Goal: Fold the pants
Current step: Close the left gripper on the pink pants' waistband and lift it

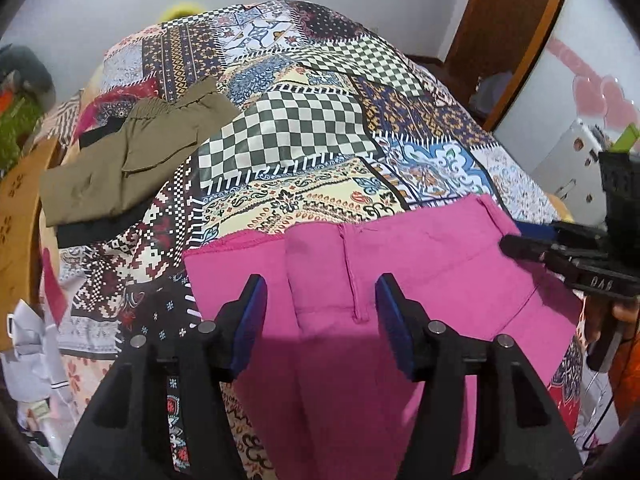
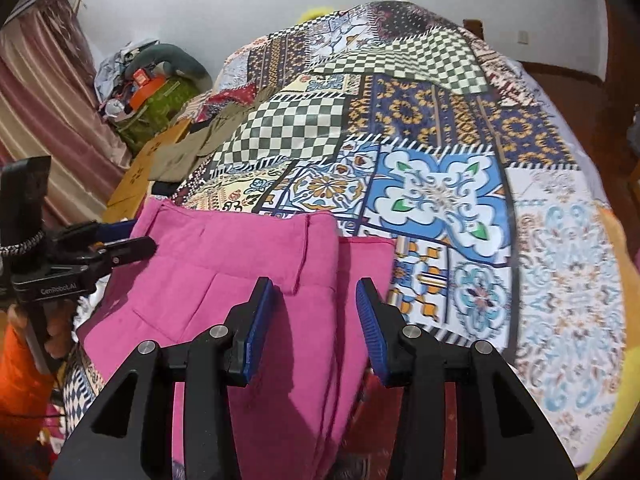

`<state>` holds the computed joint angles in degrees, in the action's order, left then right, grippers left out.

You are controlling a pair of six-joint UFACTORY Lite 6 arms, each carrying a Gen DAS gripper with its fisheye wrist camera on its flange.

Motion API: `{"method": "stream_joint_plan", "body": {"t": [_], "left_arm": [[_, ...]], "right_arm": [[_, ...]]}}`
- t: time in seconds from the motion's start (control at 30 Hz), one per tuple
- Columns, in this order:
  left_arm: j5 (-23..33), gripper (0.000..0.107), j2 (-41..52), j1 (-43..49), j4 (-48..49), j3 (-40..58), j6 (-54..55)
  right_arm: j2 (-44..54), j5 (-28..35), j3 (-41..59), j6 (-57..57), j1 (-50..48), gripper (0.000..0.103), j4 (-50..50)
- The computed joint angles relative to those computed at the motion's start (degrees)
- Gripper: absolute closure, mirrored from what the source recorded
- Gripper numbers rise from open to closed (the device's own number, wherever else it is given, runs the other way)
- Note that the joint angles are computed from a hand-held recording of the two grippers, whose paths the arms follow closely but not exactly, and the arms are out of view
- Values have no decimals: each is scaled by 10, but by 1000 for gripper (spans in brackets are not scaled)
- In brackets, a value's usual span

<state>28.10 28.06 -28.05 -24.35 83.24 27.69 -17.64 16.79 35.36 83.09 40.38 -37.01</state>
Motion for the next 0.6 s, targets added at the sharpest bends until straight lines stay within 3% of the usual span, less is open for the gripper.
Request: {"method": "stream_joint_plan", "body": {"t": [0.2,0.37,0.53,0.6], "left_arm": [[-28,49,-2,1,1,-17,-15],[-20,43,-8,8,20,-10,-37],[-10,39,-52,27,-9,-35,-4],[-12,33,-72,30,0,-51,-9]], "right_arm": [[15,-1,-4,89,25,74,-100],[13,19,8,28,23,74,-52],[-10,93,24,11,41,71,-39],[-31,110,19,3,46,61,-26]]}}
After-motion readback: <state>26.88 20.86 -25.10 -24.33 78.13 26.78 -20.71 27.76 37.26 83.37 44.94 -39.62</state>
